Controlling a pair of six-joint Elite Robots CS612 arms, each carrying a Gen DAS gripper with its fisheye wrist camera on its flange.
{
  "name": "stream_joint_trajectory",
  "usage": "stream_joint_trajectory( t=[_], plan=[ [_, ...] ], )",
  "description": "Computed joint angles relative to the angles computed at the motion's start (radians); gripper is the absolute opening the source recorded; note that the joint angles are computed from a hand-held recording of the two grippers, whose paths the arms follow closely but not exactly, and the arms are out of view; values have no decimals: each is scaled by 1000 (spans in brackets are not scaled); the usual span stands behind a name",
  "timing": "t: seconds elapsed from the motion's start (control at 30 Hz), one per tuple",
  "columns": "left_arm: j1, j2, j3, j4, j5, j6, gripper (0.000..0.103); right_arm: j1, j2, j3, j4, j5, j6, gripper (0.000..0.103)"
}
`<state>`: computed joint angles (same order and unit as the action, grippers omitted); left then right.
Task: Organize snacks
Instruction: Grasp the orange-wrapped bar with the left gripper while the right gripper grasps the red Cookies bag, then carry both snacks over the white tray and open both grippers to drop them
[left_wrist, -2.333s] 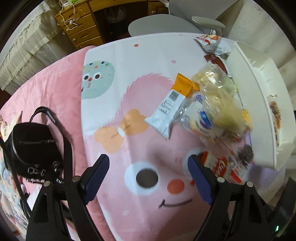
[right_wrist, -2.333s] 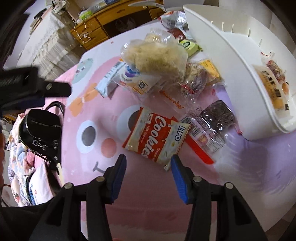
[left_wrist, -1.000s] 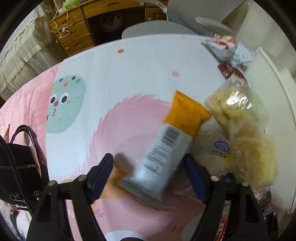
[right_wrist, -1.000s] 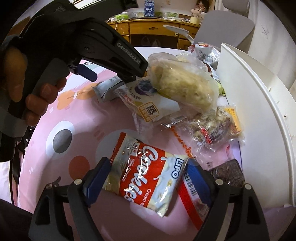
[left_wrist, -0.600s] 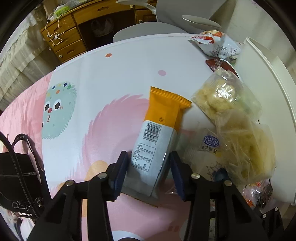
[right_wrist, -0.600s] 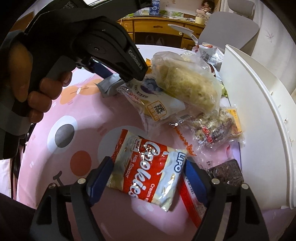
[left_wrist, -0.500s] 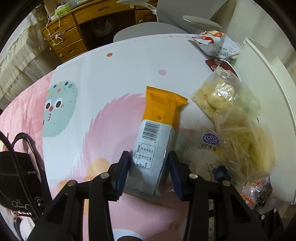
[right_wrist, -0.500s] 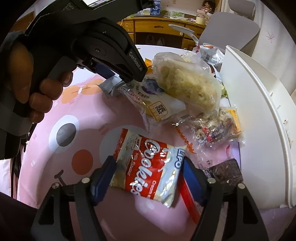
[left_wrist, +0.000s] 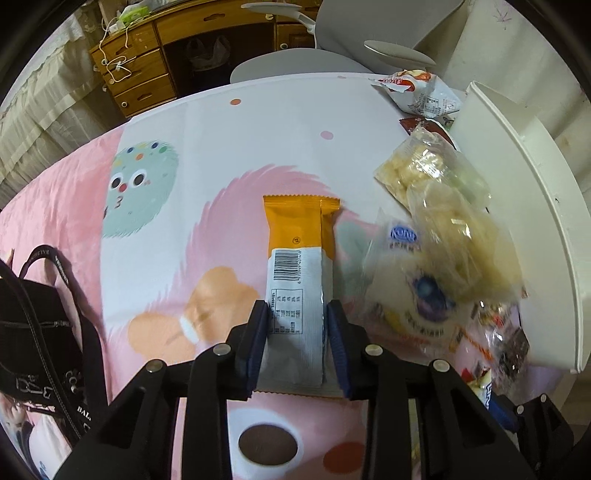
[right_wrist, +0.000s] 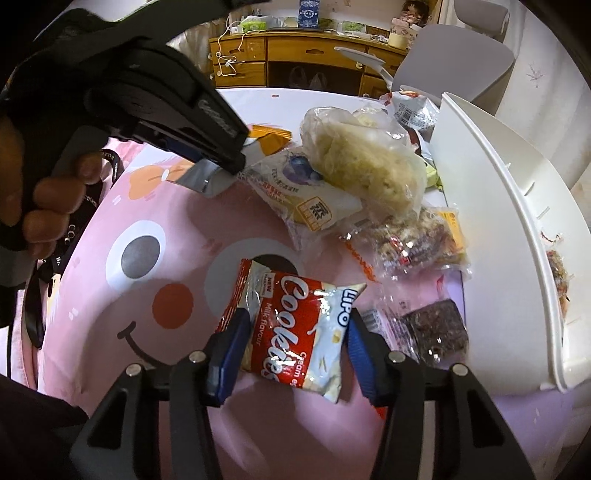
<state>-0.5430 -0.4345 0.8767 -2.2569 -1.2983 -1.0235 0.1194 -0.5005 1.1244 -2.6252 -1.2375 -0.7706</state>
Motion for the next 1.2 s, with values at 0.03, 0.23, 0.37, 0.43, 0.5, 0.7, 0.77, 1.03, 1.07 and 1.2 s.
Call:
stream_joint_trajectory(
  t=[0.03, 0.23, 0.37, 0.43, 0.5, 0.7, 0.77, 1.03, 1.07, 1.2],
  plan=[
    [-5, -11, 17, -3, 8, -4, 31, -1, -4, 7, -5, -3, 4, 51],
    [-27, -79, 140, -81, 18, -19, 30, -6, -27, 46, -52, -3, 28, 30],
    [-44, -123, 218, -136, 20, -30, 30, -8, -47, 84, -77, -15, 48, 28],
    [-55, -145, 258, -158, 22, -39, 30, -10, -56, 102, -90, -11, 48, 25],
    [-66, -167, 296, -181, 26, -49, 30, -14, -64, 109, -74, 12, 60, 19],
    [-97, -228, 393, -238, 42, -83, 30, -19, -92, 150, -101, 29, 88, 13],
    [-107, -243, 416, -258, 51, -88, 30, -21, -106, 174, -122, 31, 88, 11],
    [-134, -278, 465, -309, 62, -94, 31, -34, -155, 244, -161, 46, 113, 10],
    [-136, -280, 466, -316, 60, -90, 31, -36, -160, 252, -171, 48, 116, 10],
    [-145, -283, 464, -349, 65, -48, 31, -51, -184, 277, -203, 69, 136, 10]
  ],
)
